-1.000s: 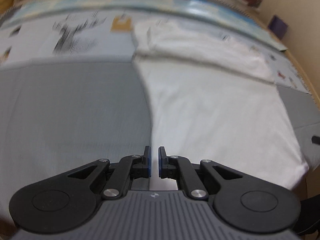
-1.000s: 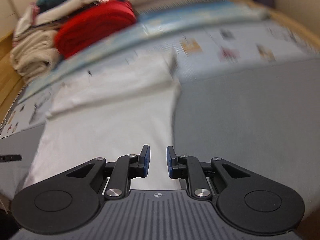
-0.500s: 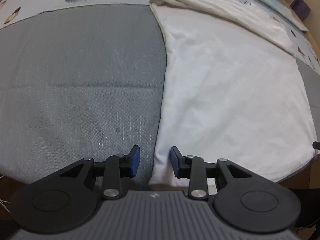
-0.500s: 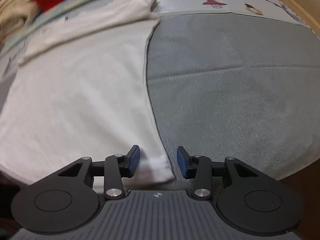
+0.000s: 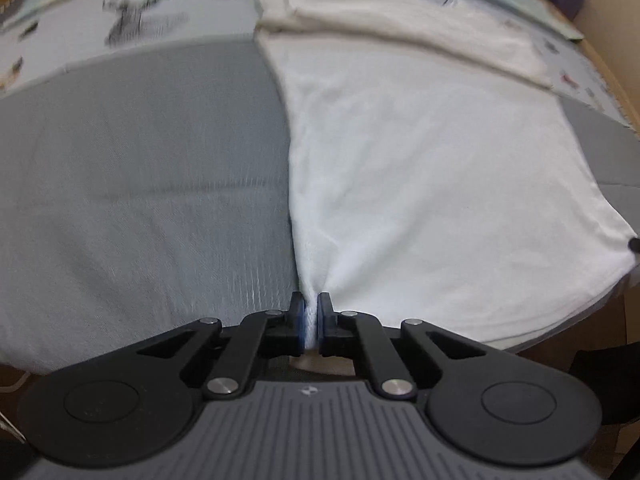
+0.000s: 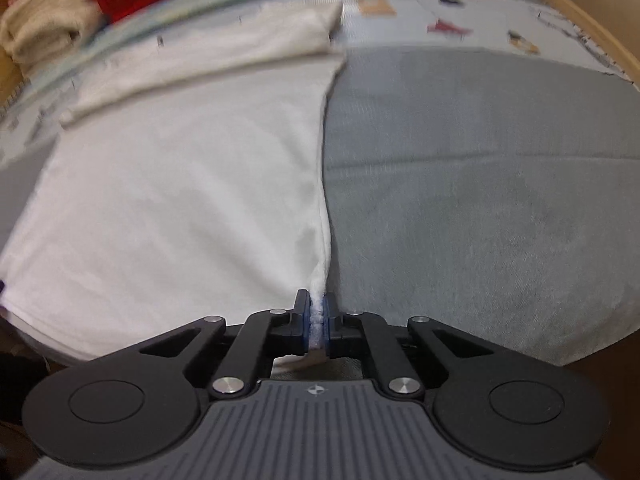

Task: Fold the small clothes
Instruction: 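Grasp the shirt hem with both tools, then lift the hem with both tools and carry it toward the collar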

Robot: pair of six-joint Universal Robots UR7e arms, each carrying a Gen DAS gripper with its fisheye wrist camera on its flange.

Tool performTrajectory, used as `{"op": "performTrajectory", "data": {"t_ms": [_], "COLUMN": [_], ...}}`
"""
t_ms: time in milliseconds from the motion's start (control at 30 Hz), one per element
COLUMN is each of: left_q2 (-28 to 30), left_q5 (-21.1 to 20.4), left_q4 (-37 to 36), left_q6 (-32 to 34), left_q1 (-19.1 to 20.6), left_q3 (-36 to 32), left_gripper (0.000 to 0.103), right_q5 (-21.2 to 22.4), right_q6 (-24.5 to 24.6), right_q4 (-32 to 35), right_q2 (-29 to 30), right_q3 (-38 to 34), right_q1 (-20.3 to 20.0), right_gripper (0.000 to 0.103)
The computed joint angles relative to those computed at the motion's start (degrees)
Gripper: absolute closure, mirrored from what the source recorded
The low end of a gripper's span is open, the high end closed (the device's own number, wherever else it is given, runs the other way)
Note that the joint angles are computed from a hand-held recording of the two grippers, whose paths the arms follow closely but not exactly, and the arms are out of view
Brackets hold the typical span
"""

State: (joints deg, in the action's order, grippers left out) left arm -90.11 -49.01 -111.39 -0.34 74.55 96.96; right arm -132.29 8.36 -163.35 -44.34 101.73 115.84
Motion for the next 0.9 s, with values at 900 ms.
{"op": "performTrajectory", "data": {"t_ms": [900], "left_q2": [3.0], "left_q5": [-11.5], "left_q4": [-0.7], "left_q6": [4.8], "left_q1": [-1.6], "left_q3": [-16.1], "left_gripper": [0.098], "right_q5": [6.4], "right_q6": [7.7], "right_q4": [-3.6], "right_q2": [-9.4], "right_q3": [-2.7], "right_q1": [4.3], "right_gripper": [0.098]}}
